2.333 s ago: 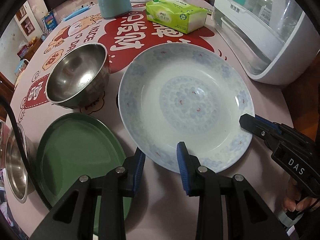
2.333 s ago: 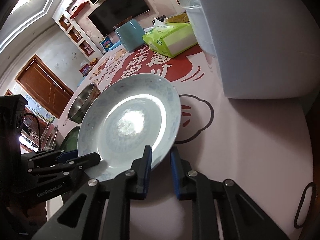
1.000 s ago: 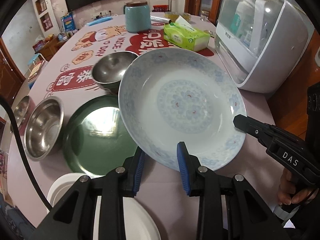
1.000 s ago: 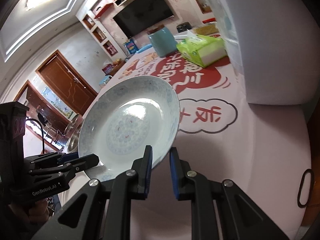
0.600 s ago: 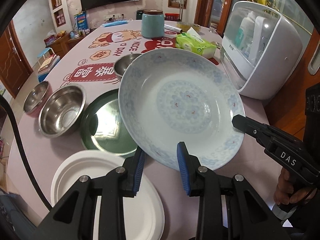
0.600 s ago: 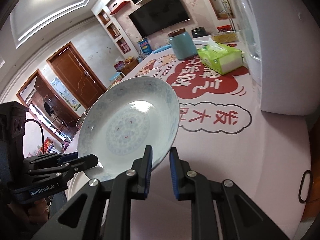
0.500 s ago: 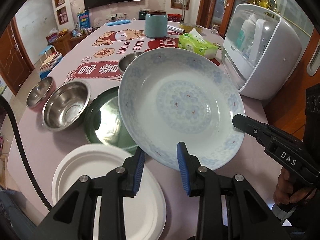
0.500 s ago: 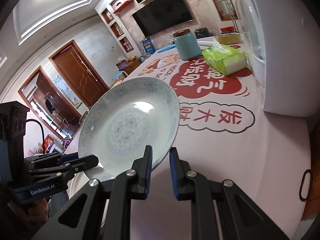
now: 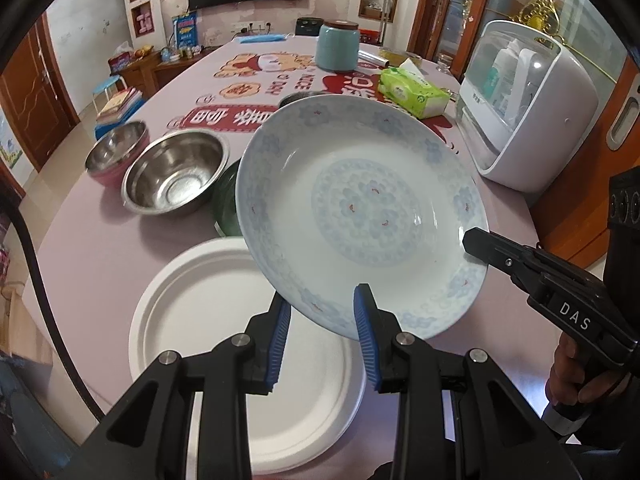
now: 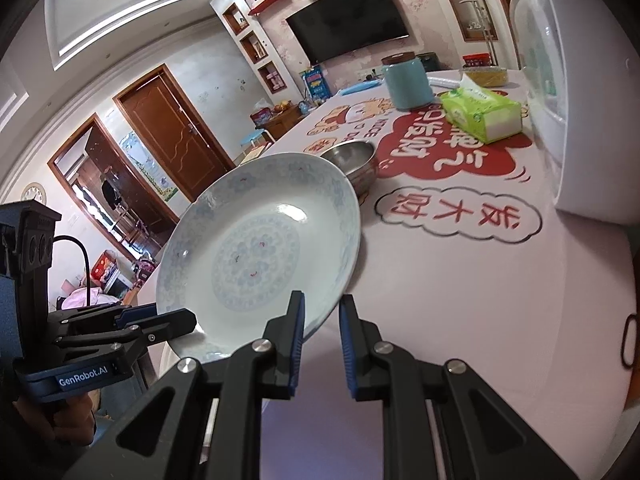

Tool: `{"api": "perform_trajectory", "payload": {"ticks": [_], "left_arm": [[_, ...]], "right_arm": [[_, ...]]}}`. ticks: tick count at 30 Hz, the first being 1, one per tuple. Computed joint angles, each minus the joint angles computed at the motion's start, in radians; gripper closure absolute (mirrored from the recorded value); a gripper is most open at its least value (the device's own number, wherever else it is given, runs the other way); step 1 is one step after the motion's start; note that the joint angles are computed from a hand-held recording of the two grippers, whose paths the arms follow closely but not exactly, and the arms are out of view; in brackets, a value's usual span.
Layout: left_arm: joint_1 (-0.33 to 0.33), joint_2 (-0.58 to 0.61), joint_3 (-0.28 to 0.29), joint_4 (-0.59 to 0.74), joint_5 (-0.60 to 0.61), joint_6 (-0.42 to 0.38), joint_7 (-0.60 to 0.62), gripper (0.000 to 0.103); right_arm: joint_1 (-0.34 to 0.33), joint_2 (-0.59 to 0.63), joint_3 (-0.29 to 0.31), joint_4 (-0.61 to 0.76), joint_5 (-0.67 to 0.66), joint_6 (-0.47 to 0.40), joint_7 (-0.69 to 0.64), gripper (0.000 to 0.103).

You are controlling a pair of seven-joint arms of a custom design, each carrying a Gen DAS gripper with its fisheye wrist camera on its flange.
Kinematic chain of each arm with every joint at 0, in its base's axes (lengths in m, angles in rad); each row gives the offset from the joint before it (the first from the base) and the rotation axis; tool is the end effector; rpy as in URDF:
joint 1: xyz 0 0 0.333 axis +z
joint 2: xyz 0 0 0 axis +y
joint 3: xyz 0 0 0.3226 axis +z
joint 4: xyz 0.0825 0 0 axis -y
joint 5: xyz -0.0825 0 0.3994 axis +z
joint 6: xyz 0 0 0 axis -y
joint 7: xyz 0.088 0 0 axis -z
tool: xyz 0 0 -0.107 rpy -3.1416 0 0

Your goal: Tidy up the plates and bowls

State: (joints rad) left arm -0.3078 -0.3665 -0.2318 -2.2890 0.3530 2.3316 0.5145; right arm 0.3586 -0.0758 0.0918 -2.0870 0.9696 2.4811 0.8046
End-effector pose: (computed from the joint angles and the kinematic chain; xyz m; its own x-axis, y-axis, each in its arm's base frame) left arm 0.4188 -0.2551 0.5368 0.2905 -0.9527 0.0897 -0.8083 -0.2945 -0.5097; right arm 0.5236 0.2508 0.5080 0.6123 -0.6617 -0.4328 -0.7349 -0.2743 -0.6202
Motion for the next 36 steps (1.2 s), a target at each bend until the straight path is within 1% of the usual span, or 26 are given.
{"api": "perform_trajectory", "payload": {"ticks": [12,19,25,26,27,28,29,31,32,33,34,36], "left_arm": [[-0.040,-0.157,0.023,-0.158,-0.075,-0.028,-0.007,0.072],[-0.065,-0.223,0.048,-0.236,-0.123,-0.040,0.002,0.072],[-0.073,-0.261,0.069,-0.284,-0.152,-0.061,0.031,0.072],[-0.074,-0.264,0.071,-0.288,-0.155,-0.065,0.037,0.074],[-0.078,-0.274,0.076,-0.300,-0.158,-0.053,0.048,0.080],[-0.090,-0.290,0.089,-0.322,-0.163,-0.002,0.076,0.084],[-0.089,-0.286,0.088,-0.320,-0.160,0.001,0.088,0.084],[-0.084,-0.256,0.080,-0.291,-0.148,-0.036,0.116,0.084],[-0.082,-0.260,0.084,-0.297,-0.157,-0.028,0.118,0.084],[-0.082,-0.267,0.090,-0.304,-0.164,-0.021,0.124,0.084],[-0.080,-0.270,0.091,-0.305,-0.166,-0.024,0.130,0.084],[-0.076,-0.276,0.091,-0.308,-0.167,-0.038,0.142,0.084]], "right_arm": [[0.048,-0.068,0.026,-0.088,-0.048,0.016,0.058,0.087],[0.074,-0.093,0.039,-0.129,-0.088,0.018,0.109,0.086],[0.094,-0.107,0.051,-0.156,-0.120,0.035,0.157,0.086],[0.097,-0.105,0.053,-0.157,-0.125,0.038,0.171,0.085],[0.105,-0.105,0.048,-0.158,-0.102,0.029,0.152,0.085],[0.107,-0.108,0.056,-0.163,-0.120,0.040,0.163,0.086],[0.111,-0.105,0.067,-0.165,-0.149,0.059,0.171,0.086],[0.113,-0.093,0.090,-0.164,-0.241,0.071,0.228,0.090],[0.116,-0.088,0.096,-0.163,-0.275,0.065,0.256,0.094],[0.128,-0.090,0.090,-0.165,-0.252,0.059,0.232,0.100],[0.137,-0.093,0.086,-0.167,-0.236,0.060,0.214,0.103],[0.150,-0.099,0.095,-0.168,-0.251,0.084,0.201,0.103]]}}
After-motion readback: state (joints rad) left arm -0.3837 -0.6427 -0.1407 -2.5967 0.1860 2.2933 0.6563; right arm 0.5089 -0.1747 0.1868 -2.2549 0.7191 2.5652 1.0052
